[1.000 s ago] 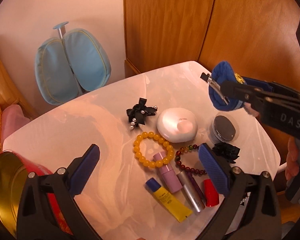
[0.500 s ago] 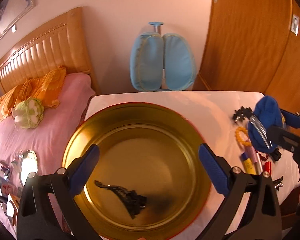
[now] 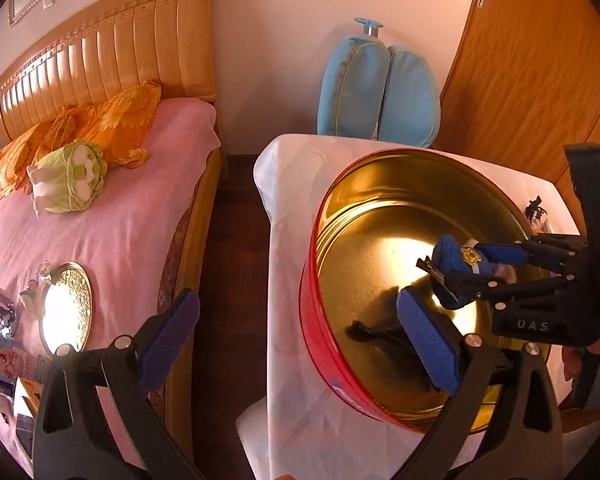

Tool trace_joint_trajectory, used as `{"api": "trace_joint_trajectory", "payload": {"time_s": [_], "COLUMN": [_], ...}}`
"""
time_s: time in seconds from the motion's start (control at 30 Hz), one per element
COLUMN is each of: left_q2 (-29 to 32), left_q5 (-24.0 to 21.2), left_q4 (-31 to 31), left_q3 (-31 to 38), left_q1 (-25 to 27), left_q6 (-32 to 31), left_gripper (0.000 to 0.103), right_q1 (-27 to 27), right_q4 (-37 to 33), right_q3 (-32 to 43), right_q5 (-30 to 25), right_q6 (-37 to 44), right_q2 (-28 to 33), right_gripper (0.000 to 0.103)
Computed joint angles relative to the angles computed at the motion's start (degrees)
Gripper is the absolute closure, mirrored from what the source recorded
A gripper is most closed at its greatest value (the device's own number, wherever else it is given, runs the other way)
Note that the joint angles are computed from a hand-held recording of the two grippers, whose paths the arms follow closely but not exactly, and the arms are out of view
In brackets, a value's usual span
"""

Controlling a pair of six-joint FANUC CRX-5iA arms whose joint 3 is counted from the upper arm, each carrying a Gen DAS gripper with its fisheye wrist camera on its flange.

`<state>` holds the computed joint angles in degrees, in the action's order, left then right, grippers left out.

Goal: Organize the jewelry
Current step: 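Open the right tool to release the doll into the tin, then grasp the black bow clip with pearls using the right tool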

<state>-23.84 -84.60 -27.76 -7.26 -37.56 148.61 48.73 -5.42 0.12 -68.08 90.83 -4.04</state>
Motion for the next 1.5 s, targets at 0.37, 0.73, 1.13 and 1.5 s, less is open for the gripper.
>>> {"api": "trace_joint_trajectory", "payload": {"time_s": [0.37, 0.73, 1.13, 1.5], "left_q2": [-2.07, 11.27, 33.58, 44.12], "left_q5": [13.17, 18.35, 18.96, 15.18], "left_q4": [5.34, 4.81, 6.95, 7.68], "left_q3": [-1.23, 9.9, 28.49, 35.91], "left_q1": [6.27, -2.92, -14.75, -18.31], "left_q6": [-11.23, -14.55, -13.39, -8.84], "left_gripper": [0.007, 0.007, 0.007, 0.007], "right_q1": [3.17, -7.75, -42.74, -52.6], "right_q4": [9.76, 12.81, -2.67, -7.37], "right_q3": [-7.88, -15.24, -14.16, -17.2], "right_q5": [10.59, 10.46, 1.43, 2.31], "right_q6": [-9.85, -13.68, 11.25, 27.32], "right_q2": [-8.78, -19.48, -19.66, -14.77], "right_gripper": [0.007, 0.006, 0.006, 0.006]}}
